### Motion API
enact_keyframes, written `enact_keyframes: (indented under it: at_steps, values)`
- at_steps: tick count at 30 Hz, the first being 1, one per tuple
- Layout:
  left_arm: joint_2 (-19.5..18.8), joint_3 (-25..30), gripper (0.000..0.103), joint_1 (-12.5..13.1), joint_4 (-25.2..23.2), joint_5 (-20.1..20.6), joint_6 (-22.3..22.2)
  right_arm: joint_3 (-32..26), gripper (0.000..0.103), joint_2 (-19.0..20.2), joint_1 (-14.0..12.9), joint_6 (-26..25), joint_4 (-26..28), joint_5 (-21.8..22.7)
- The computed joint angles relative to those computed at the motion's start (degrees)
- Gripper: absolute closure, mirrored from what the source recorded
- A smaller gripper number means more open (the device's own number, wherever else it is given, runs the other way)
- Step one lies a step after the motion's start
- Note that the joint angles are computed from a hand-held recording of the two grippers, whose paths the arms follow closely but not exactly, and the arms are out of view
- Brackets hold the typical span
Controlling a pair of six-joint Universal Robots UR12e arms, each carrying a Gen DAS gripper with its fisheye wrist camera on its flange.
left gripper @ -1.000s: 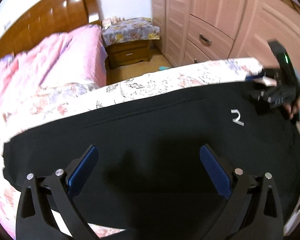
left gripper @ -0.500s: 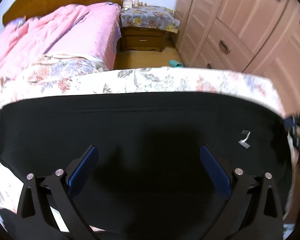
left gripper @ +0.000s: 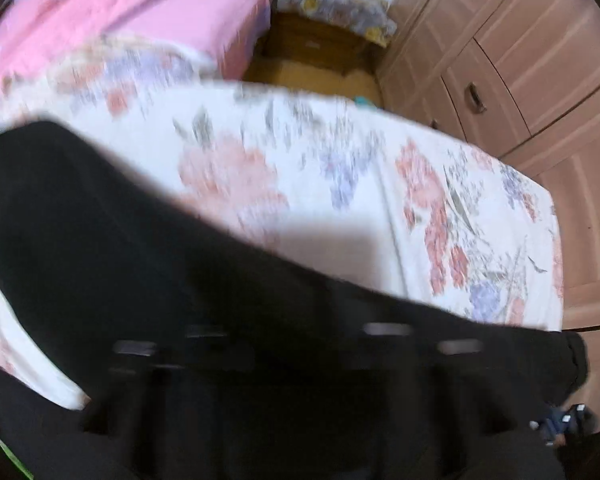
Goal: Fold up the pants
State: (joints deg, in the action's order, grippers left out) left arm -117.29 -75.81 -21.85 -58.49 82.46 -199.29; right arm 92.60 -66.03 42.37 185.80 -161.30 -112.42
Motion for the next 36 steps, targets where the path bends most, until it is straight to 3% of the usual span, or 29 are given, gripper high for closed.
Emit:
enact_keyframes:
  at_steps: [7, 12, 16, 18, 21, 23, 24, 25, 28, 31, 36]
  values:
    - [9.31, -11.44, 0.084, -2.91, 14.93, 9.06, 3.44, 1.87, 0.096, -1.88, 1.74, 1.32, -2.49, -1.60]
    - [16.34, -20.79, 0.083, -5.67, 19.86, 13.60, 4.95, 5.38, 0.096, -4.35, 4.18, 4.23, -1.93, -1.52]
    - [19.49, -27.70, 0.082, -6.77, 21.28, 14.91, 3.25, 6.95, 0.095, -4.35, 5.34, 9.18, 1.83, 1.89]
    - [19.53, -29.80, 0.082, -5.96, 20.44, 12.76, 1.44, 7.25, 0.088, -3.80, 5.37, 13.02, 4.63, 4.36]
    - [19.30, -31.84, 0.075, -4.81, 22.62, 10.18, 1.31, 7.85, 0.066, -3.67, 6.01, 18.55, 4.67, 3.77]
    - [19.57, -32.48, 0.055, -4.79, 23.76, 10.32, 2.07, 9.34, 0.031, -4.59, 6.62, 23.45, 1.40, 2.67]
    - [19.86, -32.95, 0.035, -4.90, 24.88, 10.66, 2.98, 10.20, 0.026, -5.03, 6.92, 25.44, -0.36, 1.54]
    - [20.12, -33.45, 0.028, -5.14, 25.92, 11.59, 3.85, 10.93, 0.026, -5.48, 7.18, 27.55, -1.59, 0.69]
    - [20.37, -33.97, 0.028, -5.87, 26.67, 13.64, 5.79, 12.61, 0.026, -7.07, 7.72, 38.07, 0.43, -1.67]
    - [20.80, -34.89, 0.027, -5.94, 27.61, 13.26, 6.28, 14.53, 0.031, -7.89, 7.60, 47.00, -1.50, -0.52]
    - [21.06, -36.06, 0.024, -5.01, 29.04, 12.18, 6.33, 15.09, 0.038, -7.42, 6.77, 54.59, -2.16, 0.56]
